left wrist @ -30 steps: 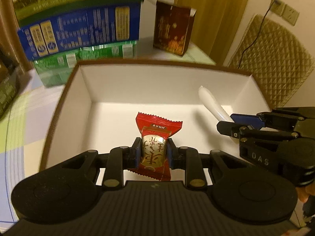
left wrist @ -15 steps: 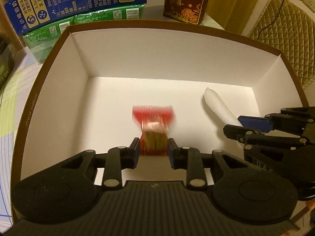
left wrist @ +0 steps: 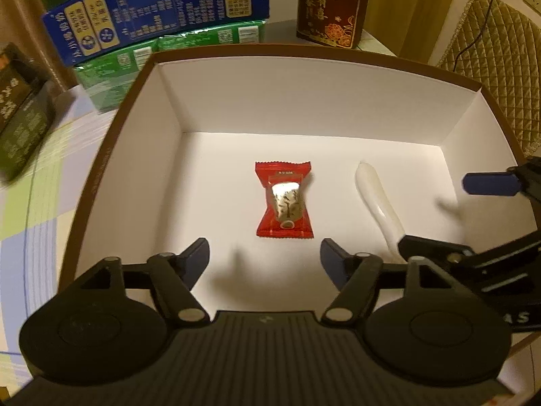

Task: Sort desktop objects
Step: 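Open both tools to drop the candy packet and toothbrush into the box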

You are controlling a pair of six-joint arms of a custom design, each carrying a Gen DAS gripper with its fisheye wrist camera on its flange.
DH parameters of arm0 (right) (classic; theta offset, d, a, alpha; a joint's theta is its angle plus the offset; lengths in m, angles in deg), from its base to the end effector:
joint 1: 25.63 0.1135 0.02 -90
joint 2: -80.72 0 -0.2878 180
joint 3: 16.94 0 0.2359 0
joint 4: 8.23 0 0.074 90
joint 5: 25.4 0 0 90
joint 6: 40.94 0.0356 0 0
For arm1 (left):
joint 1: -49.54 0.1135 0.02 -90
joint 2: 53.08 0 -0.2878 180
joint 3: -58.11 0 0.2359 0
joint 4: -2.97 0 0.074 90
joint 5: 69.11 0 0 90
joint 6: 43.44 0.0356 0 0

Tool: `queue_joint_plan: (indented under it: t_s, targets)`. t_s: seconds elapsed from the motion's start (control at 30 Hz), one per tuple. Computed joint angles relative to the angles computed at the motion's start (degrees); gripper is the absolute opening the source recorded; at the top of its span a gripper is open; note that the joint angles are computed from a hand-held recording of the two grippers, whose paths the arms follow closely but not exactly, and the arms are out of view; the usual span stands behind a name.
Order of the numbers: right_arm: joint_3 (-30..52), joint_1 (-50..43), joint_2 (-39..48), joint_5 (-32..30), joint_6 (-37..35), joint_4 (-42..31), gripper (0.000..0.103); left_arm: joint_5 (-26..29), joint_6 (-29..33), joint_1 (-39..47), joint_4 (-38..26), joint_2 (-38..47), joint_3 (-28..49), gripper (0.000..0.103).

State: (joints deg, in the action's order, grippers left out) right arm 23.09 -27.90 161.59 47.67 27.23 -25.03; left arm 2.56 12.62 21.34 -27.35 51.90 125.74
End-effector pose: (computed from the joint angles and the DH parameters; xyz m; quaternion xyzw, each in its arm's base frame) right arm 0.2109 0.0020 0.1521 -0.2018 0.9292 0.0807 0.2991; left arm 0.2898 -0.1427 0.1487 -0.0793 0.9658 0.0352 0.2444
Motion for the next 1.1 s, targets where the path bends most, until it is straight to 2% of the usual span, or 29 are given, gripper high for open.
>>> queue_joint_plan:
  t_s: [0.17, 0.6, 0.87, 1.1]
  targets:
    - [-1.0, -2.6, -5.3, -3.0, -2.9, -3.5, 0.099, -3.1, -3.4, -2.5, -2.6, -2.2, -0.6, 0.08]
    - [-2.8, -8.5, -21.0, -8.6, -7.2, -16.1, 0.101, -9.8, -13.2, -10.3, -10.8, -9.1, -1.3, 0.084]
    - [-2.4, -13.4, -34.0, -11.5, -6.6, -28.2, 0.101, -13.6, -17.6, -15.9, -17.1, -14.2, -1.2, 0.089]
    - [-0.5, -19.6, -44.9, -15.3, -7.3, -41.5, 0.101, -15.3, -19.7, -20.5, -21.2, -19.4, -2.2, 0.09]
